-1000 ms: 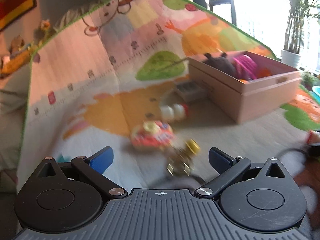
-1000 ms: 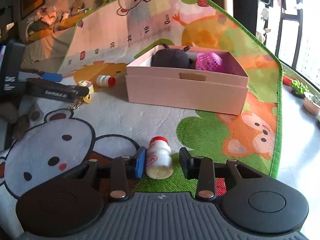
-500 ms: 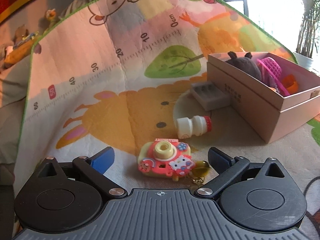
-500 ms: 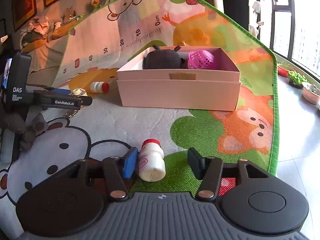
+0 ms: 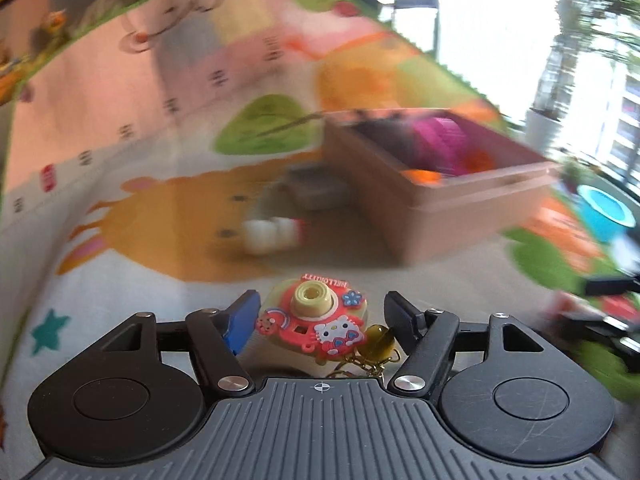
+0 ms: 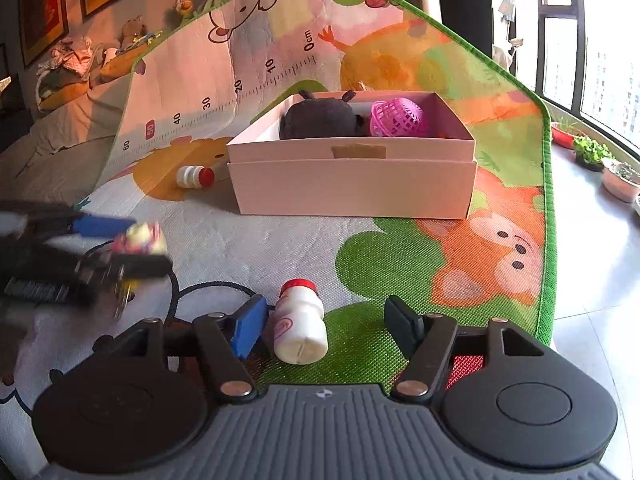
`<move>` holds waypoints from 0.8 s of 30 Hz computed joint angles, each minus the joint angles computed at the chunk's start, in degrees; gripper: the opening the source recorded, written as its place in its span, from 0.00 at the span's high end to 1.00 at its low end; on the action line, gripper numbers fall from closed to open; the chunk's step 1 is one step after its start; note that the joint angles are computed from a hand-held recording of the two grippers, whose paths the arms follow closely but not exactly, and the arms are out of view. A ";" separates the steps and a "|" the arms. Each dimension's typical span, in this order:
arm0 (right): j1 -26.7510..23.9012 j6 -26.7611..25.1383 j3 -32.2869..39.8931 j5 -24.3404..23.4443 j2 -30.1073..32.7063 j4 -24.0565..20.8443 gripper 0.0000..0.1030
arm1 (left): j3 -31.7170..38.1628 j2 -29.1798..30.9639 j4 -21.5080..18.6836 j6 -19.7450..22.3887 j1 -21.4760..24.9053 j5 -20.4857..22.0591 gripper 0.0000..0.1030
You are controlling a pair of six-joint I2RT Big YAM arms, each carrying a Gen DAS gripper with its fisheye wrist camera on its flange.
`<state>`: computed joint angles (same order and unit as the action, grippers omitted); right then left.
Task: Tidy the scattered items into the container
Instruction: 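Reach the right gripper down to the white yogurt bottle and close on it, then grasp the pink keychain toy with the left gripper while the right holds the yogurt bottle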
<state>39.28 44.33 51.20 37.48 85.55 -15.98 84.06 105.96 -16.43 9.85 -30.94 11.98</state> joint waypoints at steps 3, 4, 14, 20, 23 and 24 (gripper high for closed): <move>-0.04 0.30 -0.05 0.17 -0.02 -0.02 0.34 | -3.63 -2.69 -0.26 2.36 -0.95 4.18 0.28; -0.05 0.38 -0.07 0.20 -0.03 0.02 0.33 | -4.55 -3.31 -0.15 2.83 -1.24 5.09 0.28; 0.04 0.74 -0.52 0.60 -0.29 0.66 0.28 | -10.76 -6.75 0.75 11.06 -3.60 2.51 0.09; 0.12 1.07 -0.94 1.02 -0.57 1.17 0.25 | -11.27 -6.71 2.22 11.48 -5.18 -0.35 0.08; 0.08 0.97 -0.99 1.00 -0.59 1.35 0.24 | -11.09 -6.56 1.71 12.25 -5.03 -1.15 0.07; 0.08 0.91 -1.02 1.02 -0.62 1.45 0.23 | -10.98 -6.64 1.26 12.20 -4.72 -1.36 0.07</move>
<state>39.36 45.24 50.18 38.50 84.94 -14.53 73.08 99.32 -15.16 22.06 -35.66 10.62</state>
